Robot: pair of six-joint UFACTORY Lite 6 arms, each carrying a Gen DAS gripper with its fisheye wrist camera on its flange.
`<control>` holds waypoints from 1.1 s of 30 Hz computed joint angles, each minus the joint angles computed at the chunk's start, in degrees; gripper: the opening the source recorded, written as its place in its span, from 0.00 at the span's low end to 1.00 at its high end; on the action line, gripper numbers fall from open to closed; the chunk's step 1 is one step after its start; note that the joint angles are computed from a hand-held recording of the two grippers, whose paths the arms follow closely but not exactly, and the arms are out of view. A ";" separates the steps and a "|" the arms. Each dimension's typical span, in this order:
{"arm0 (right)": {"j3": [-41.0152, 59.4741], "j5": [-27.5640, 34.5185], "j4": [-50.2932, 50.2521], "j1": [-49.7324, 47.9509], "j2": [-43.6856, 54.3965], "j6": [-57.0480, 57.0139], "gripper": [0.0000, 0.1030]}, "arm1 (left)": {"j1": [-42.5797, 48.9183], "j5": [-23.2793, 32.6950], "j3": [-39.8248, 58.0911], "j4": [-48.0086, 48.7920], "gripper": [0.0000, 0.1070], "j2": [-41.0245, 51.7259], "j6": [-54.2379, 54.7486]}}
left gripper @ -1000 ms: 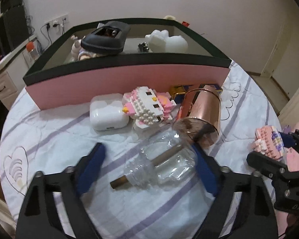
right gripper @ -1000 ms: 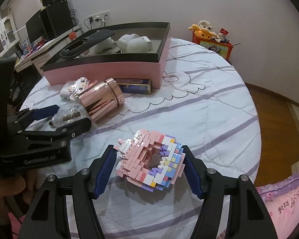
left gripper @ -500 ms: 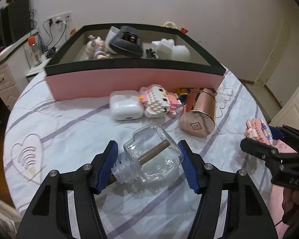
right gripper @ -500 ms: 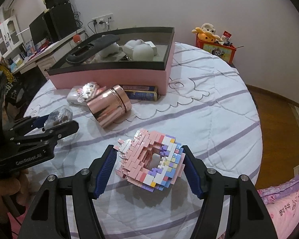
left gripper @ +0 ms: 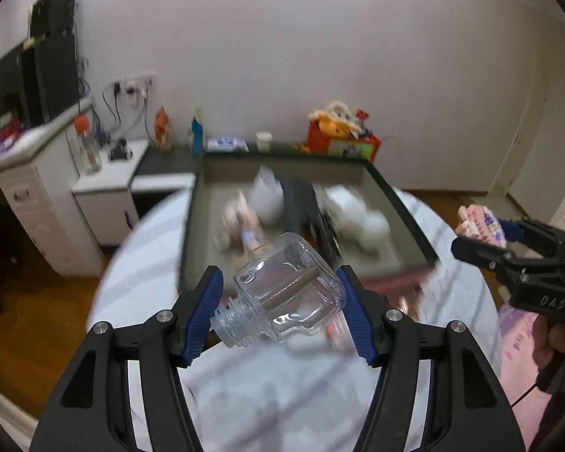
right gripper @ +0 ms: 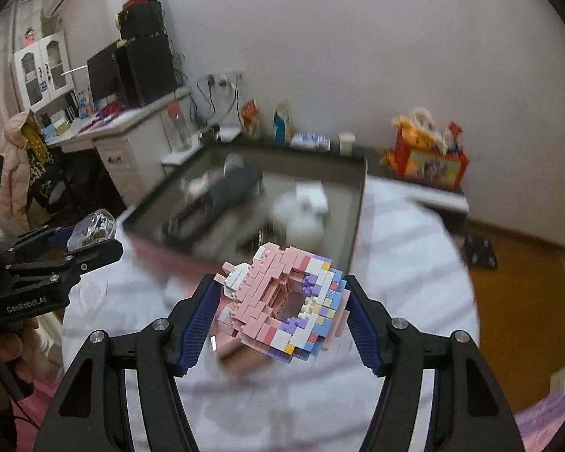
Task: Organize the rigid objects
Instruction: 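Carry the glass bottle and block toy into the pink box and release both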
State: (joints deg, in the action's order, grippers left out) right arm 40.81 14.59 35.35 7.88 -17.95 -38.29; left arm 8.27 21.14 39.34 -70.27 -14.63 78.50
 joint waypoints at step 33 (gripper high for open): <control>88.70 25.94 -20.19 -1.89 77.85 22.88 0.79 | -9.27 11.99 89.42 54.77 0.85 74.93 -58.36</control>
State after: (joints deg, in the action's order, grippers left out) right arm 129.51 40.53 15.16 5.98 59.90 -15.41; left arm -1.00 33.13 128.76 -15.50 60.29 20.14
